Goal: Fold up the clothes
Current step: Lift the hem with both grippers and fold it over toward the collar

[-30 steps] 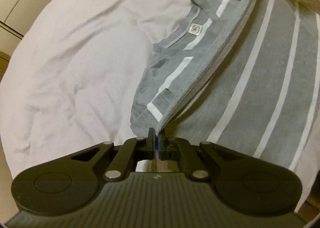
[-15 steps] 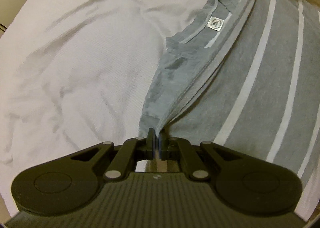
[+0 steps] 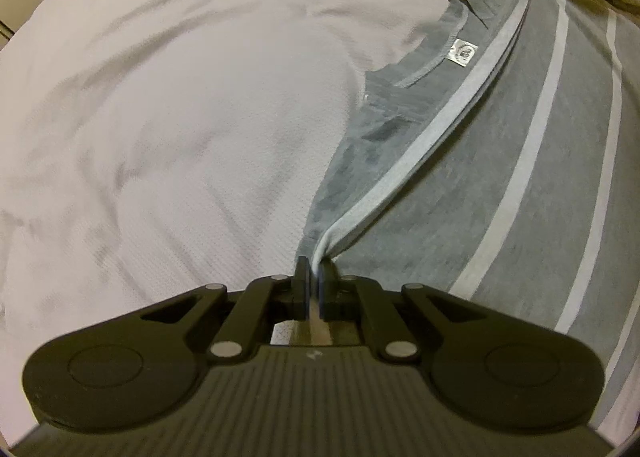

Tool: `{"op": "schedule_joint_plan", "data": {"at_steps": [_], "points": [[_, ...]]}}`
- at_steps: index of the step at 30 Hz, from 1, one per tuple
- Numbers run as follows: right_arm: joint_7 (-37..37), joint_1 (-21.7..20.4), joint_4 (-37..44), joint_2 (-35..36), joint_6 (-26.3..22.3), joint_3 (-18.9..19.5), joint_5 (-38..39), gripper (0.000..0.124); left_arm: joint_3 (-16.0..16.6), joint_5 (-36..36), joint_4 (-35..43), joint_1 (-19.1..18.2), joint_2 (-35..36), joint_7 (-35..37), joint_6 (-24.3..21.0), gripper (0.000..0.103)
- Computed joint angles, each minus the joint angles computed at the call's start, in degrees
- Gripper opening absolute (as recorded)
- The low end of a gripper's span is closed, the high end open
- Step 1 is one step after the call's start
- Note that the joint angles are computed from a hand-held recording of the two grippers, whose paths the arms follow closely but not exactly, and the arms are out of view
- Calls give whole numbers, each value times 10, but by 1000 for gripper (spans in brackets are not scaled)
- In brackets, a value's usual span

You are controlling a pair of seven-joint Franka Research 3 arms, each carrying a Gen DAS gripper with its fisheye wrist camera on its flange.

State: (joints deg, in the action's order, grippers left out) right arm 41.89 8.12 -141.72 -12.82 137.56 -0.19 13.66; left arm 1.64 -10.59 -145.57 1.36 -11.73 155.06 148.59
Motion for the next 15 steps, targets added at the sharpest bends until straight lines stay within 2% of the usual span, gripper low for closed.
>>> {"op": "schedule_joint_plan", "data": {"at_steps": [15], "points": [[35, -7, -5, 24, 53, -5, 21, 0, -4, -44, 7, 2, 26, -24, 23, 3]]}}
